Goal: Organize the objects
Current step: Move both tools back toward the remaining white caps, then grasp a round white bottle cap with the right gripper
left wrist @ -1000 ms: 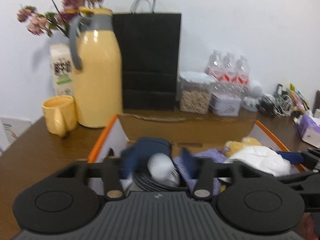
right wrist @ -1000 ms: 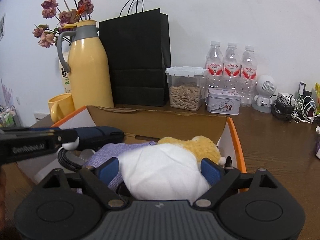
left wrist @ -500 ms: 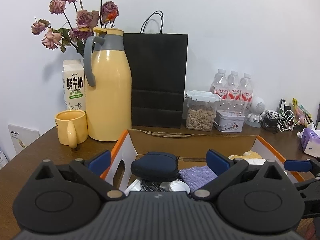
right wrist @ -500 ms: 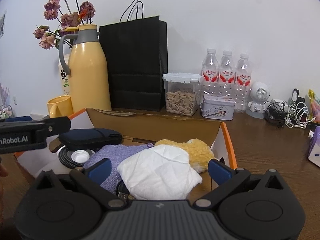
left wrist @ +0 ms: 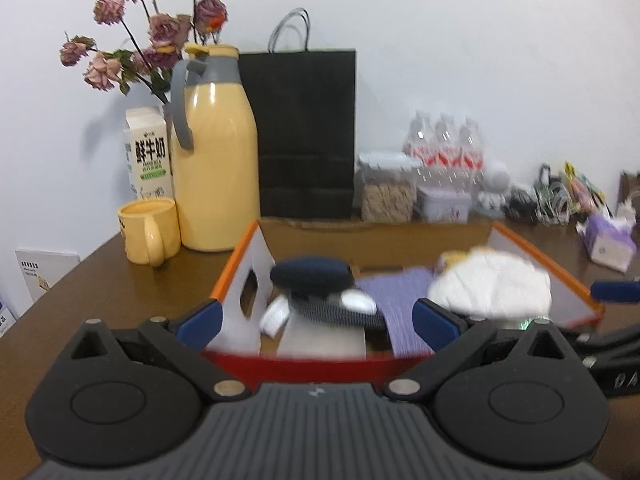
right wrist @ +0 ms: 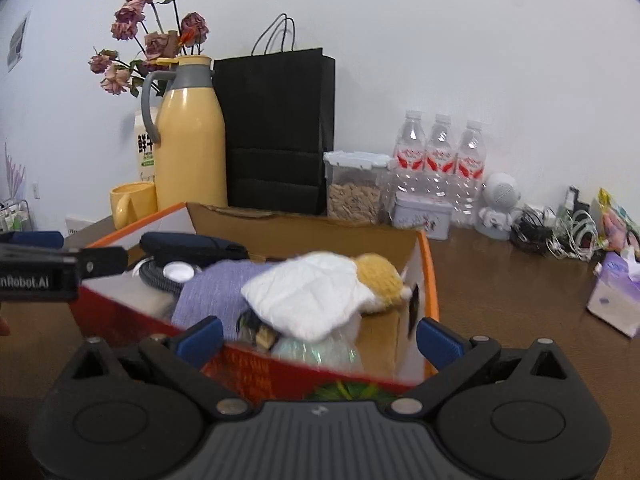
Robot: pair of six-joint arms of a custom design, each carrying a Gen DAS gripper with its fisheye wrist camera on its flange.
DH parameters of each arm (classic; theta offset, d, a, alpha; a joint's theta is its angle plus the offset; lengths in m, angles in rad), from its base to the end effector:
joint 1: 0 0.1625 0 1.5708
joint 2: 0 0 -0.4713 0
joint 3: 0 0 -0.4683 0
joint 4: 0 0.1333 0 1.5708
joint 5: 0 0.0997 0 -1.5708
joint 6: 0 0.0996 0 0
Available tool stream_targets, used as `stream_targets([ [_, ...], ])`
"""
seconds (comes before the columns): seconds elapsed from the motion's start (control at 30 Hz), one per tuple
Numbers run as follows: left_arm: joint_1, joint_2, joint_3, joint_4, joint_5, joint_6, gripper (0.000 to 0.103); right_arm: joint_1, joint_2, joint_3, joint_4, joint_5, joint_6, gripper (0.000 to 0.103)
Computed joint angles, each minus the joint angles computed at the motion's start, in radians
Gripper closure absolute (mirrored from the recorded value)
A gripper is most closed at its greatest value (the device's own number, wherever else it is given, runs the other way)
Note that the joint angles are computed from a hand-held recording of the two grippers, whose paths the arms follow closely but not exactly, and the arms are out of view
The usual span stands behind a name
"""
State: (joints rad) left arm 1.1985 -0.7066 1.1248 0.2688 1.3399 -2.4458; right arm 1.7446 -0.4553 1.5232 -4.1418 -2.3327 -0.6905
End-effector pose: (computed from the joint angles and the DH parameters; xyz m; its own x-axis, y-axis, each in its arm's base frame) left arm -0.1449 -0.8002 0.1397 -0.5975 0.5240 -0.6070 0.7996 0.3321 -0.5004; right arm 0.1894 -0.7055 0.0540 -0.6337 0.3841 0.6715 -0.5388 0.4037 -0.7394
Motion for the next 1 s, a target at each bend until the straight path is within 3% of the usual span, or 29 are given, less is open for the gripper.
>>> stream_targets([
  [0.17,0.013,-0.039,0.067,-0.007,0.015,0.026,0.0,0.009,-0.001,0.068,-0.071,0.0,0.01,0.0],
  [0.5,0.025,-0.008,0.028,0.113,-0.032,-0.022,0.0,0.009,0.005,0.074,0.078,-0.1,0.09,0.001],
  [0.63,0.021,0.012,-0.001,0.154,-0.061,-0.027,0.0,-0.005,-0.02,0.096,0.158,-0.09,0.187,0.021],
  [0.73,0.02,0.018,-0.008,0.169,-0.067,-0.021,0.0,-0.017,-0.036,0.103,0.213,-0.08,0.256,0.03],
  [0.87,0.019,0.034,-0.026,0.204,-0.069,-0.013,0.0,-0.021,-0.033,0.097,0.194,-0.073,0.267,0.039],
  [0.9,0.019,0.038,-0.032,0.213,-0.072,-0.012,0.0,-0.021,-0.033,0.099,0.188,-0.069,0.261,0.054],
  [0.93,0.019,0.041,-0.036,0.219,-0.076,-0.011,0.0,-0.021,-0.034,0.103,0.182,-0.06,0.256,0.077],
  [1.0,0.019,0.05,-0.047,0.238,-0.077,-0.01,0.0,-0.023,-0.038,0.112,0.176,-0.044,0.26,0.076],
])
